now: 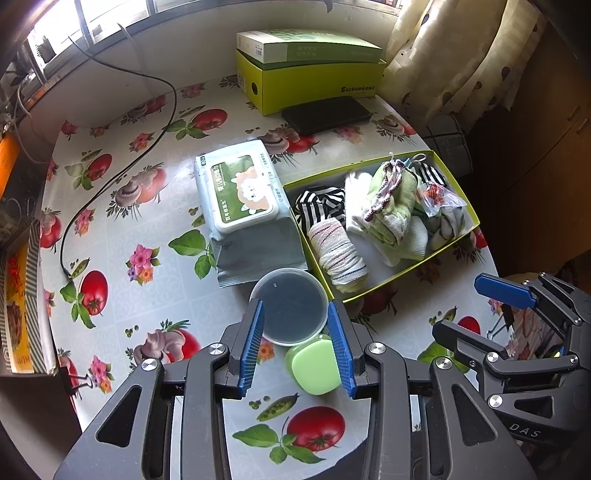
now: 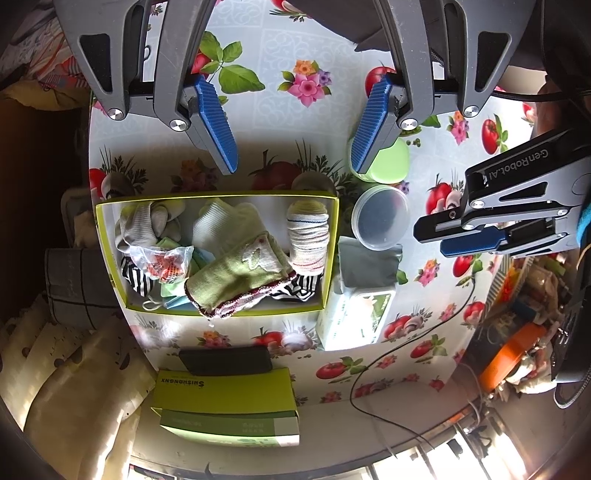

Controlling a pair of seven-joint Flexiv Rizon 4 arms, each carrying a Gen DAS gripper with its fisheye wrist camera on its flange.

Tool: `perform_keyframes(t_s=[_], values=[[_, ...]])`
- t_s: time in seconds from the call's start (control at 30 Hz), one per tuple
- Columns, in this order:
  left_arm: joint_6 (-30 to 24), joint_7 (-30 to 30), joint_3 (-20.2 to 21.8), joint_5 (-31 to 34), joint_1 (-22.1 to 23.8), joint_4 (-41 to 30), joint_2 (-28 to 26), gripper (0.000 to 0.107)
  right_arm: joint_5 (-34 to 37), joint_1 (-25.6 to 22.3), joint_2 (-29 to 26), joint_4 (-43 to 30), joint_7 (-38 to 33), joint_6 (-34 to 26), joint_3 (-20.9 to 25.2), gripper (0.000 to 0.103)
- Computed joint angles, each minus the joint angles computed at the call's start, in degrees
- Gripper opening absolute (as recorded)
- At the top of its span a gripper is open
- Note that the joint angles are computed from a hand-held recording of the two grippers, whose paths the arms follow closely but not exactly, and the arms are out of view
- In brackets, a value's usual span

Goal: Organize soft objects

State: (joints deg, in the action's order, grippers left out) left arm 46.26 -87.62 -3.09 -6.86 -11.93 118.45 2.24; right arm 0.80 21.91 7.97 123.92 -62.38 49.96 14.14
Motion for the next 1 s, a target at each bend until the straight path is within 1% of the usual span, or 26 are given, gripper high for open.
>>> perform_keyframes(t_s=[0.5,1.0], values=[[-0.14,0.95,0.09,-0.5,0.12,0.15,-0.2,0.037,0.06,0.11,-0.14,-0.12,0.22,-0.21,0.04,0.065],[-0.4,0.56,0.04,-0.25,0.12,-0.08,-0.33,0.037,0.18,0.07,-0.17,-0.11,-0.18,-0.11,0.0,0.065]])
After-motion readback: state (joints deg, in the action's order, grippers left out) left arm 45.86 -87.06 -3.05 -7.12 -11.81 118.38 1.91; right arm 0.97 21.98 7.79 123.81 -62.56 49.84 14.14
